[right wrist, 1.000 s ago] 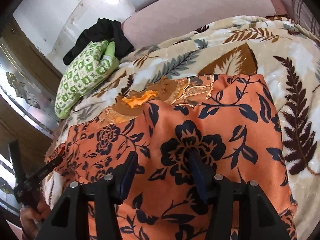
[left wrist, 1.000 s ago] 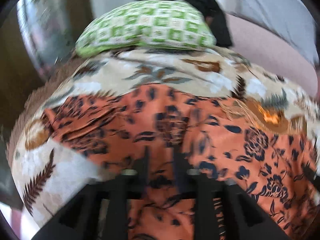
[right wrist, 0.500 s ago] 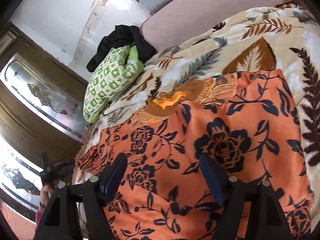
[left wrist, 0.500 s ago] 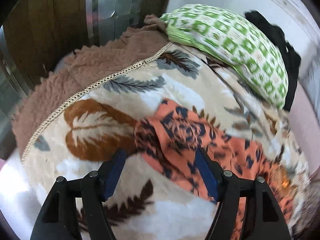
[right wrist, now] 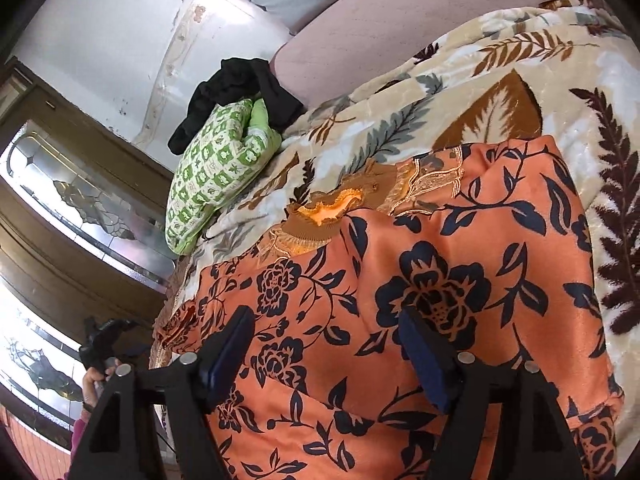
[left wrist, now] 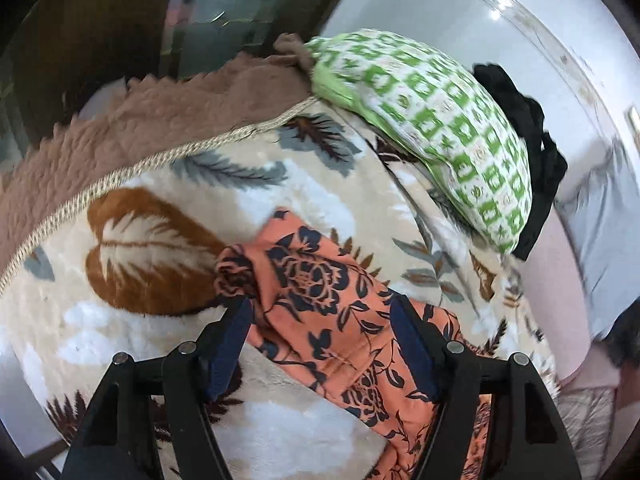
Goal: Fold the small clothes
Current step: 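Grasp the other sleeve cuff with the left tool, then fold the held sleeve across the shirt body and open the left tool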
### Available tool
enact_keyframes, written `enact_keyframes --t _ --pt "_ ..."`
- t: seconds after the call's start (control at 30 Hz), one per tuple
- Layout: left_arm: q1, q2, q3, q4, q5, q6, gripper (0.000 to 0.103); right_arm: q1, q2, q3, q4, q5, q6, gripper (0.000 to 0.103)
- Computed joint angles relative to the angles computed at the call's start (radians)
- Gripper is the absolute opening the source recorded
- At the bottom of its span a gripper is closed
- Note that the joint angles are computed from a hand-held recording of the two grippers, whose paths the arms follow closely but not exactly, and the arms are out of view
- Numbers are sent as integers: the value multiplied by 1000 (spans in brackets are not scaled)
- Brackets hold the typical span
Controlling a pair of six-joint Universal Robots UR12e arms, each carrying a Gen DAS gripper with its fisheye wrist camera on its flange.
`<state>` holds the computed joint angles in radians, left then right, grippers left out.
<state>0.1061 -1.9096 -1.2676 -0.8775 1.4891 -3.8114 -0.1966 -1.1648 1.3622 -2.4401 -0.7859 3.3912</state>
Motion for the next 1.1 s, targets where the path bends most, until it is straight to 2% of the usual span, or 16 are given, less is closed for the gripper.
enact_keyframes --t 0.1,0.2,0.27,0.37,0.47,0.57,0.7,0.73,0.77,0.83,0.9,0.97,1.1 --pt "12 -10 1 29 -62 -26 72 0 1 -1 -1 6 1 78" --pt "32 -18 -13 51 -118 -68 68 0 -2 2 -4 1 -6 78" --pt "45 -22 -22 47 -157 -105 55 1 -4 4 -8 -6 -10 78" --pt "48 -17 -40 55 -148 -112 53 -1 -3 4 -14 -2 -1 78" --pt "51 -25 -33 15 -155 -112 53 0 1 0 -7 -6 -4 78" --pt "55 -29 -43 35 -184 -135 53 1 2 -1 1 -12 -4 78" --pt "46 -55 -11 -15 -166 -130 53 1 2 1 -7 -20 7 78" --pt "44 -59 -12 -11 -162 -134 43 0 2 2 -8 -20 9 78" --pt "42 -61 -9 -20 -154 -128 23 -1 3 1 -8 -19 11 78" --pt "38 -67 -2 -32 -158 -125 9 -1 3 1 -11 -26 18 78" --pt "27 -61 -7 9 -149 -132 7 -3 2 5 -28 -34 29 78" --pt "9 -54 -1 67 -141 -106 6 -7 2 7 -44 -25 43 78" --pt "-28 -51 40 132 -191 -69 6 -20 5 8 -79 8 96 78"
